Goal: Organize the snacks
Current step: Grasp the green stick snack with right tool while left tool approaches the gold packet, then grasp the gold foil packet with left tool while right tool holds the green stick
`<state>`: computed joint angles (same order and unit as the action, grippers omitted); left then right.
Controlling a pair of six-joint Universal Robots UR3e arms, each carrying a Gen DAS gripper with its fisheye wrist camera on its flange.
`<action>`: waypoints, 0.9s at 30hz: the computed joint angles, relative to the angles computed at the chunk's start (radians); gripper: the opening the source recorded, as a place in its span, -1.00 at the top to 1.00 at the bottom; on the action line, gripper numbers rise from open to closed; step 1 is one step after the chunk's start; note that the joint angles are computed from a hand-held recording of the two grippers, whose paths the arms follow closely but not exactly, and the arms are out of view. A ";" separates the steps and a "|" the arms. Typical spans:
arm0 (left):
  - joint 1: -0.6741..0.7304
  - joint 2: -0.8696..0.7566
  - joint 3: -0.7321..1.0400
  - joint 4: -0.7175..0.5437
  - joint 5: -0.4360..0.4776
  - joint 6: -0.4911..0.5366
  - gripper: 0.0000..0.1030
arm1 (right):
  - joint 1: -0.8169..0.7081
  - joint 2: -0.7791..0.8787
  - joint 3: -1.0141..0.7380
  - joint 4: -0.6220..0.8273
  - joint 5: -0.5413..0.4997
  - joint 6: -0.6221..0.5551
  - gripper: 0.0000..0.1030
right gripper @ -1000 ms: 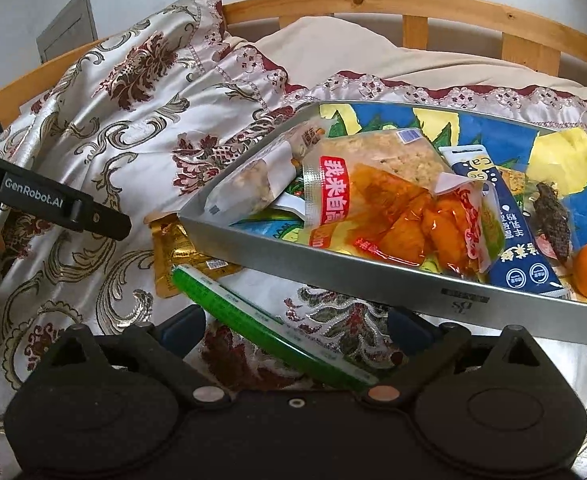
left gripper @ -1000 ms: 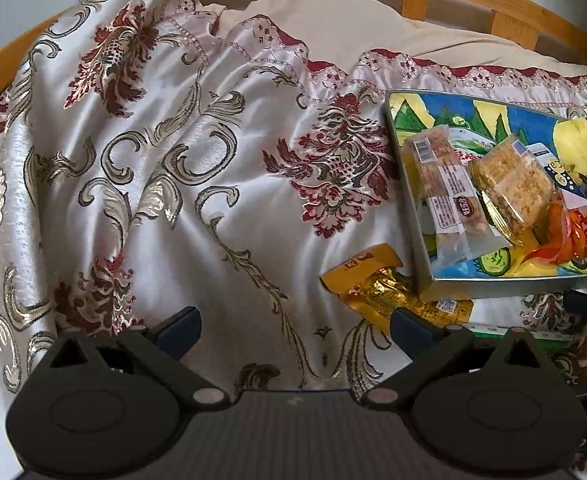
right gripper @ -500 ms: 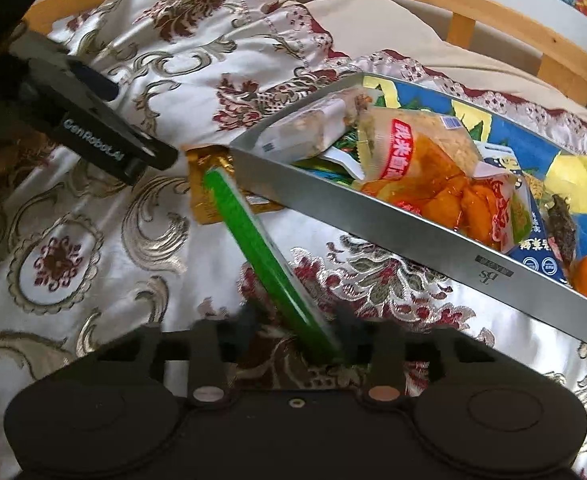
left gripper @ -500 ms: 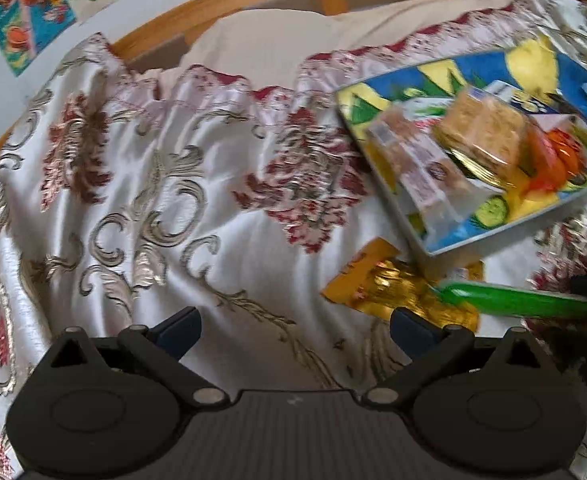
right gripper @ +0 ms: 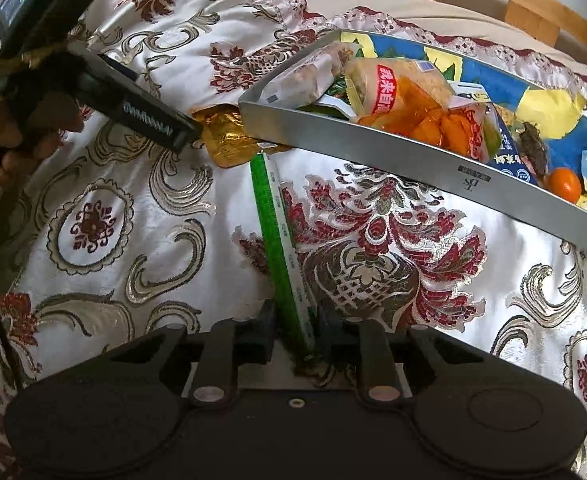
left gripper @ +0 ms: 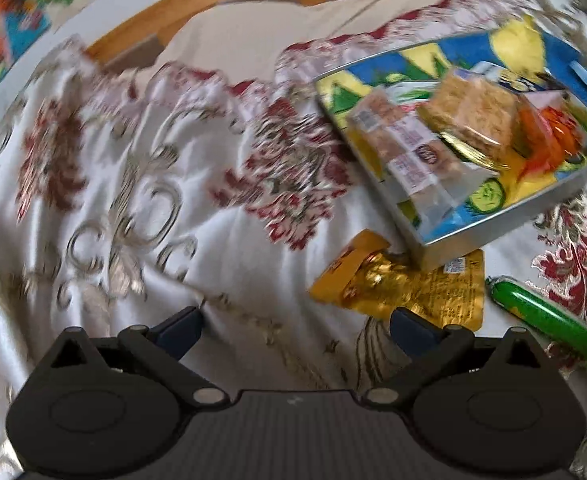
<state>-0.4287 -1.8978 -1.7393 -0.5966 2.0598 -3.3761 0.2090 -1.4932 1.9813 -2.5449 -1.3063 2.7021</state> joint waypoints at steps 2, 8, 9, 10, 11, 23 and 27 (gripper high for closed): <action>0.014 -0.003 -0.011 0.046 -0.047 0.021 -0.99 | -0.014 0.014 -0.016 0.014 0.019 0.020 0.54; 0.053 -0.026 -0.056 0.207 -0.172 0.160 -0.99 | -0.018 0.033 -0.035 0.009 0.020 0.028 0.55; 0.061 -0.026 -0.070 0.239 -0.202 0.190 -0.99 | -0.019 0.034 -0.037 0.009 0.019 0.026 0.55; 0.073 -0.021 -0.085 0.265 -0.241 0.222 -0.99 | -0.019 0.031 -0.036 0.007 0.014 0.024 0.55; 0.083 -0.017 -0.094 0.276 -0.278 0.252 -0.99 | -0.019 0.033 -0.040 0.006 0.004 0.020 0.55; 0.139 -0.060 -0.039 0.226 -0.434 0.365 -1.00 | -0.047 0.036 -0.078 0.062 -0.010 0.017 0.55; 0.174 -0.057 -0.041 0.201 -0.487 0.346 -0.99 | -0.062 0.040 -0.081 0.063 -0.005 0.028 0.54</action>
